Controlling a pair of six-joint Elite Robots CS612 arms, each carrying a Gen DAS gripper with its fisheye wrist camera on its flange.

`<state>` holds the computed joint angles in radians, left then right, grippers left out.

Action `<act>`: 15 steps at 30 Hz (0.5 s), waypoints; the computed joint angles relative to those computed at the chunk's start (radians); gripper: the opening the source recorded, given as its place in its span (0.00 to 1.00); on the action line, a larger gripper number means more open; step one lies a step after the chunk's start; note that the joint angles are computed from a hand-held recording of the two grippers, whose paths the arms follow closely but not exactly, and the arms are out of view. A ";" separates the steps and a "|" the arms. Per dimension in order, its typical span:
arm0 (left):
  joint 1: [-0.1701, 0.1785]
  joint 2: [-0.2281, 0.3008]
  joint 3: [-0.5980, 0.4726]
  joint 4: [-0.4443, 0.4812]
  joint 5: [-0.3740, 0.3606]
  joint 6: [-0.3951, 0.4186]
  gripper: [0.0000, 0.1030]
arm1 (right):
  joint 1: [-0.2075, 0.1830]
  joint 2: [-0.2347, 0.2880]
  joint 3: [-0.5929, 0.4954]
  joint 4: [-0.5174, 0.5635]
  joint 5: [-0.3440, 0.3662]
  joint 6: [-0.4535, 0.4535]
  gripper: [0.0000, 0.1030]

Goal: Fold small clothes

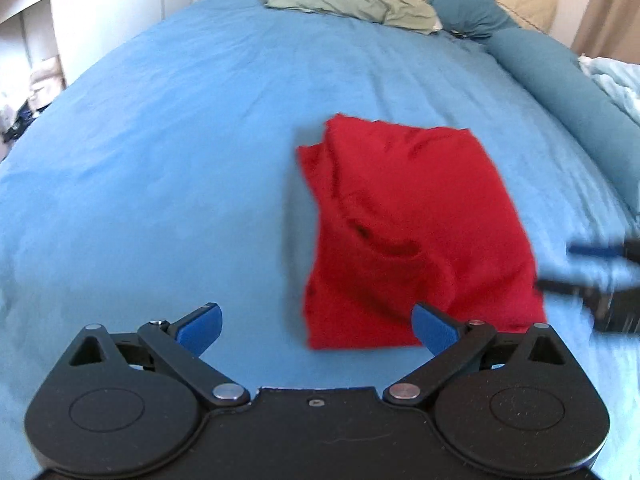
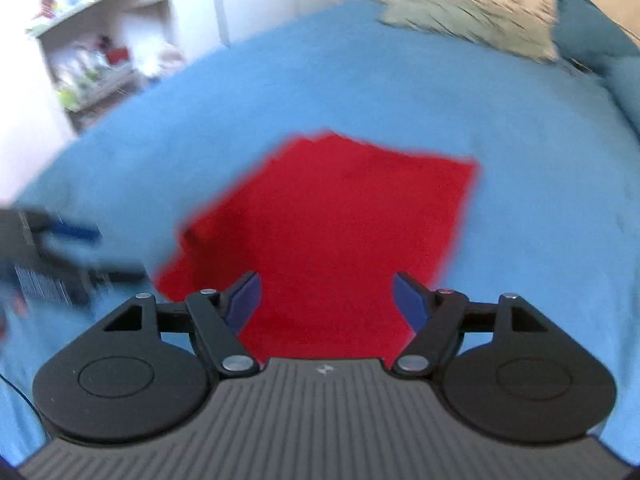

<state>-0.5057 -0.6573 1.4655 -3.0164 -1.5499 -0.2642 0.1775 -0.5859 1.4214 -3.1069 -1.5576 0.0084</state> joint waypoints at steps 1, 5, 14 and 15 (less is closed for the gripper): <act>-0.001 0.003 -0.006 0.002 -0.006 0.003 1.00 | 0.002 -0.001 0.019 0.003 -0.031 0.011 0.86; -0.009 0.021 -0.037 0.015 -0.005 -0.010 1.00 | 0.016 0.010 0.056 -0.003 -0.099 0.072 0.84; -0.009 0.045 -0.075 0.021 0.002 -0.051 1.00 | 0.036 0.054 0.005 -0.007 -0.234 0.274 0.82; -0.008 0.047 -0.076 0.018 0.008 -0.056 1.00 | 0.031 0.051 0.014 -0.034 -0.228 0.299 0.82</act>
<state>-0.5141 -0.6107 1.3892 -2.9980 -1.5414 -0.3198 0.2086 -0.5351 1.4353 -3.1405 -1.7860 0.3070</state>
